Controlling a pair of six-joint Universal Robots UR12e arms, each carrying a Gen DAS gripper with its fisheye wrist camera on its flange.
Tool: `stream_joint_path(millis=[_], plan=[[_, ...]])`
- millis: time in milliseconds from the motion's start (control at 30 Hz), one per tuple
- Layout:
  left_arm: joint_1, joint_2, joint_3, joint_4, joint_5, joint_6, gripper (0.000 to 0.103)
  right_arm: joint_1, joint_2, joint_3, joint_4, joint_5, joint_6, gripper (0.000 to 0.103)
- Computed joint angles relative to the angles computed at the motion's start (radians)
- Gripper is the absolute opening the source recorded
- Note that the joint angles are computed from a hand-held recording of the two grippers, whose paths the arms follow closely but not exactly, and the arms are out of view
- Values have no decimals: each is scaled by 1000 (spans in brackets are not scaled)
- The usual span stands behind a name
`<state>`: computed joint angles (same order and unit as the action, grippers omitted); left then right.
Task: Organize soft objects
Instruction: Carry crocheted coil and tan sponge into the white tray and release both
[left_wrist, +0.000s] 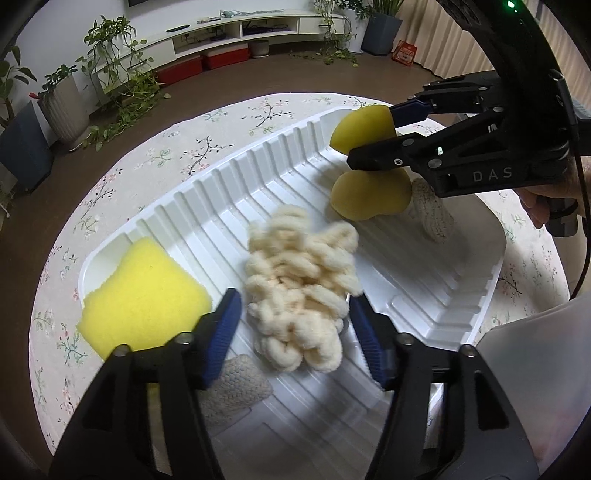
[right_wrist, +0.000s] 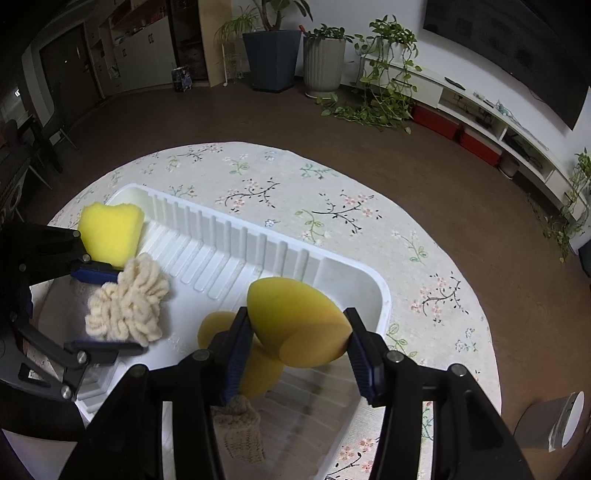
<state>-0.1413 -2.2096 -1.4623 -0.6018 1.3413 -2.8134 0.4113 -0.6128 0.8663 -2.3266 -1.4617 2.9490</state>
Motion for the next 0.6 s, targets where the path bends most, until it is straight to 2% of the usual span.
stream_joint_path(millis=[33, 133, 167, 200, 267, 433, 533, 600], plan=[[-1, 1, -2, 6, -2, 2, 75, 0, -2, 3, -5, -1, 3, 54], [-1, 2, -5, 25, 0, -4, 89, 1, -6, 10, -9, -1, 9, 55], [0, 4, -8, 35, -2, -13, 91, 1, -10, 16, -14, -1, 13, 59], [2, 5, -9, 41, -4, -21, 95, 1, -15, 24, -21, -3, 18, 67], [5, 10, -15, 56, -6, -39, 97, 0, -19, 31, -27, -2, 21, 76], [13, 23, -32, 93, -1, -68, 97, -4, -45, 73, -59, -4, 44, 81], [20, 38, -49, 129, -6, -97, 103, -10, -73, 115, -99, 2, 68, 87], [22, 50, -63, 156, 2, -117, 103, -13, -94, 145, -130, -1, 77, 93]])
